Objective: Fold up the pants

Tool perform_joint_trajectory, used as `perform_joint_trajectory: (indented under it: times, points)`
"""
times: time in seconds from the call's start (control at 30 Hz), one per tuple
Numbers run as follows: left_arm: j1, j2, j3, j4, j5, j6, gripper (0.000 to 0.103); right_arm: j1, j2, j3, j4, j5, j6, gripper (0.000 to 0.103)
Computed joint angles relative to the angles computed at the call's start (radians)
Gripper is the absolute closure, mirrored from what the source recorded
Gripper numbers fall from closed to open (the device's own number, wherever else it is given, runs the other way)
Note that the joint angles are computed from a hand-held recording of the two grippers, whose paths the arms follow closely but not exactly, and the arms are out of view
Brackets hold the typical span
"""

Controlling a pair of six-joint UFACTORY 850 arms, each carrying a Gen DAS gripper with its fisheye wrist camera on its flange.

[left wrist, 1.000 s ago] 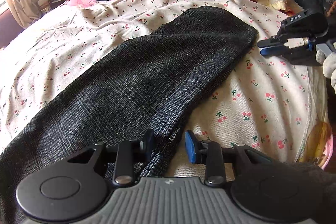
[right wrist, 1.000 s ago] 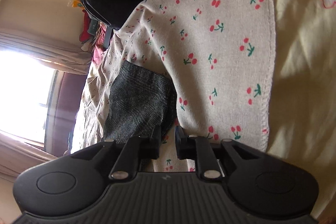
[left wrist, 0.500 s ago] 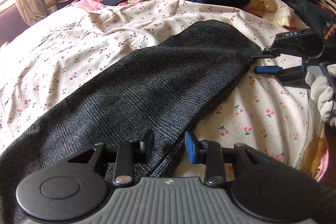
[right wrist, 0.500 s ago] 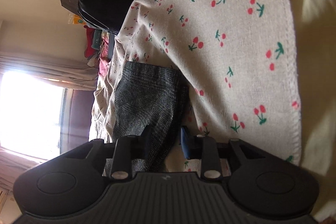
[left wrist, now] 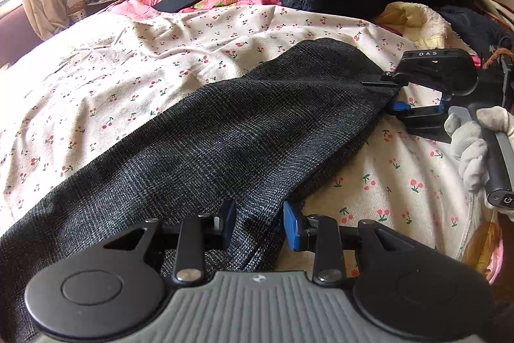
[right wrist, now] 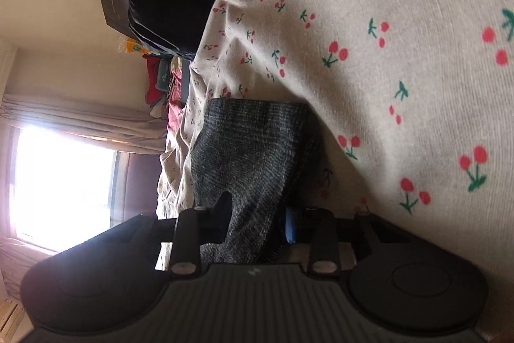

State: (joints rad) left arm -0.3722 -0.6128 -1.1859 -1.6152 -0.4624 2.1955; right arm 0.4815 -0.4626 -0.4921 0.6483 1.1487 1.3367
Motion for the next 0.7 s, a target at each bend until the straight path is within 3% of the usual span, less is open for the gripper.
perform_joint_trajectory:
  times: [0.07,0.2,0.27,0.3,0.4,0.5,0.57,0.7]
  points:
    - [-0.005,-0.006,-0.009,-0.007,0.007,-0.006,0.057,-0.021,-0.042,-0.021,-0.03,0.032,-0.003,0.076]
    - [0.013,0.029,0.014,-0.018,-0.062,-0.021,0.057,-0.052,-0.136,-0.097,-0.082,0.136,0.022,0.077]
    - [0.015,0.058,0.033,-0.004,-0.064,-0.028,0.057,-0.07,-0.139,-0.111,-0.13,0.116,0.037,0.091]
    - [0.014,0.064,0.035,0.001,-0.06,-0.036,0.057,-0.086,-0.136,-0.1,-0.181,0.135,0.097,0.092]
    - [-0.014,0.036,0.007,-0.026,-0.005,-0.022,0.055,-0.094,-0.117,-0.054,-0.206,0.267,0.192,0.094]
    - [-0.051,-0.048,-0.069,0.087,0.061,-0.2,0.057,-0.098,-0.105,-0.035,-0.208,0.338,0.232,0.094]
    - [-0.075,-0.063,-0.078,0.067,0.067,-0.21,0.057,-0.118,-0.086,-0.024,-0.235,0.317,0.239,0.095]
    - [-0.108,-0.072,-0.087,0.0,0.009,-0.138,0.059,-0.167,-0.037,0.034,-0.256,0.296,0.222,0.096]
